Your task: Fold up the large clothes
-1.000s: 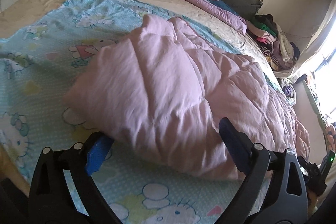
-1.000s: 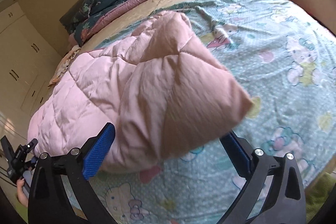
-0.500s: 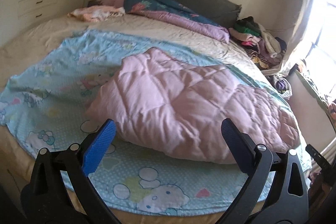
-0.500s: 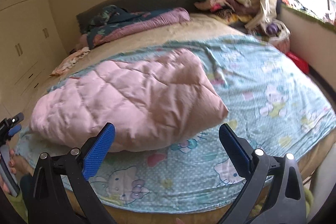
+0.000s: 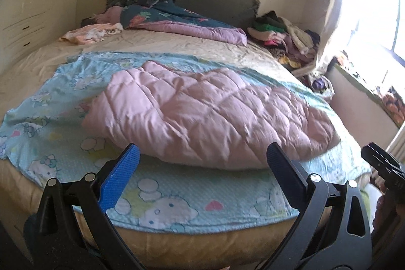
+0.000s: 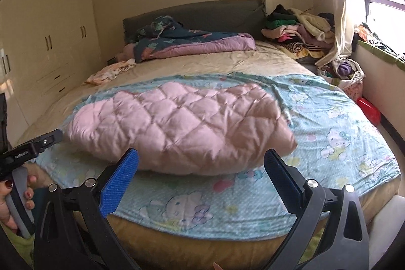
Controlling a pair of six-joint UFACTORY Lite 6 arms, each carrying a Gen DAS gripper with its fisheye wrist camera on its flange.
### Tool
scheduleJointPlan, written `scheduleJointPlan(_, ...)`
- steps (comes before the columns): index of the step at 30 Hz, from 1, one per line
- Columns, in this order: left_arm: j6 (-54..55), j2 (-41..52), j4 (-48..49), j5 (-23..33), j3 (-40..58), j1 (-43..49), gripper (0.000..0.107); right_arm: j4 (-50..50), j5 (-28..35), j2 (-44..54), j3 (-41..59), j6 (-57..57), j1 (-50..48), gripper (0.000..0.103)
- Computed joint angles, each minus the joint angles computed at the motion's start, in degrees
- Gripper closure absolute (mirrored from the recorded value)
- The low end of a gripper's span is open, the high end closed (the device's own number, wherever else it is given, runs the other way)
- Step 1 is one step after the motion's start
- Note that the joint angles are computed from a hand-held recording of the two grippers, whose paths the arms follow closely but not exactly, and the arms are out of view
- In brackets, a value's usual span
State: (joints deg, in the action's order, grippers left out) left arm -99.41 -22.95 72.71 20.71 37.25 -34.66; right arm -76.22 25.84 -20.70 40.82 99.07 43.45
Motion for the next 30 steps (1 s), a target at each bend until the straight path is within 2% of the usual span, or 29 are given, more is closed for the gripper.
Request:
scheduleJointPlan(7, -5.46, 2.1, 3.67, 2.25, -2.1, -5.8, 0.013, -4.27, 6.19, 2.9, -2.58, 8.83, 9.01, 0.004)
scheduleJointPlan(16, -8.27, 3.92, 5.59, 3.18, -2.03, -6.83, 0.013, -5.88, 5.22, 4.01, -2.54, 11.19, 8.07, 0.004)
scheduleJointPlan(30, -5.85, 2.65, 3.53, 3.94, -2.19, -6.5, 0.013, -5.5, 4.99, 4.57, -2.03, 10.97, 7.98, 0.004)
